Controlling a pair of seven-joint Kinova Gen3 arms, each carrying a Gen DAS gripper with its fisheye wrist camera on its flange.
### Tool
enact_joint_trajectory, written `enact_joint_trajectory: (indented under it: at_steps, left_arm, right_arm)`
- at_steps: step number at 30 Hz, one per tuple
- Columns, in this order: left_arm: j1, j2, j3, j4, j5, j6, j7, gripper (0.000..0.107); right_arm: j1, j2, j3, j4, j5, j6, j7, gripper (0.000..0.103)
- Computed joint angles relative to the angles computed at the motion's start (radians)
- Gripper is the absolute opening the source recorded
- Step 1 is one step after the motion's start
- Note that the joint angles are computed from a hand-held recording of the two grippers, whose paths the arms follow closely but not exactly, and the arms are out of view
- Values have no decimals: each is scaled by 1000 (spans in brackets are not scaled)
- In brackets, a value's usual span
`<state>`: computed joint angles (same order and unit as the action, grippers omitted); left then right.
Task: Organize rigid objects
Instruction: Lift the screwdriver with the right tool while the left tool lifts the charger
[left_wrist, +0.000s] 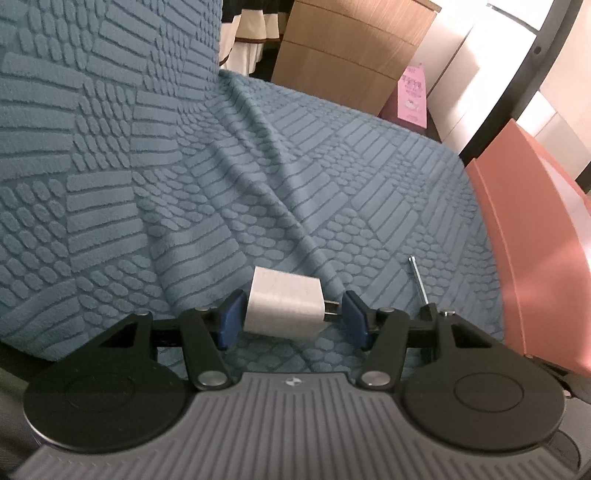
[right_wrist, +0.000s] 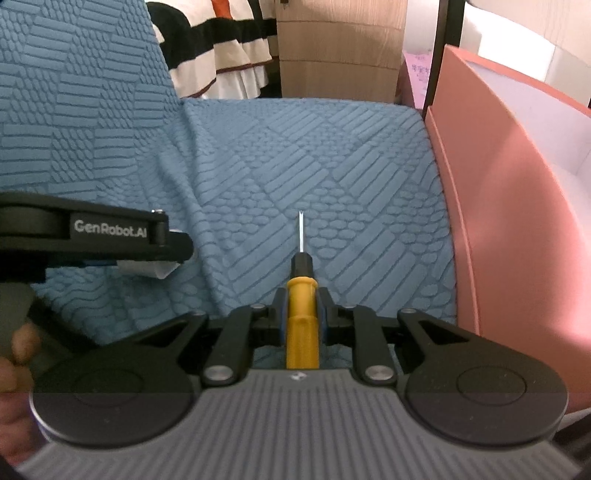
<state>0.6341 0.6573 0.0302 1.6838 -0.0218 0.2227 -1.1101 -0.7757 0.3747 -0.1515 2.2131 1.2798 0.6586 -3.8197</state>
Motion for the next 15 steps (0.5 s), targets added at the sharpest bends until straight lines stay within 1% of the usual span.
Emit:
enact_joint_trajectory:
  at_steps: [1, 2, 4, 6, 8, 11, 15]
  left_arm:
    - [-2, -3, 2, 3, 1, -5, -2, 62]
    - [2, -6, -2, 5, -3, -6, 4, 51]
    - [-28, -9, 30, 8, 8, -6, -12, 51]
    - [-43, -9, 45, 13, 16, -9, -19, 51]
    - [-55, -9, 59, 14, 19, -7, -33, 52]
    - [-54, -3, 59, 1, 23, 18, -42, 52]
    - [-43, 12, 52, -18, 19, 45, -46, 52]
  right_arm:
    - [-3, -2, 1, 2, 5, 4, -8, 19]
    - [-3, -6, 1, 5, 11, 6, -17, 19]
    - [-3, -6, -2, 5, 11, 15, -17, 19]
    - [-3, 0, -7, -1, -12, 30, 5, 19]
    - [4, 4, -5, -1, -27, 20, 15, 19]
    - [7, 6, 3, 1, -38, 4, 17, 19]
    - [0, 10, 13, 5, -19, 0, -12, 20]
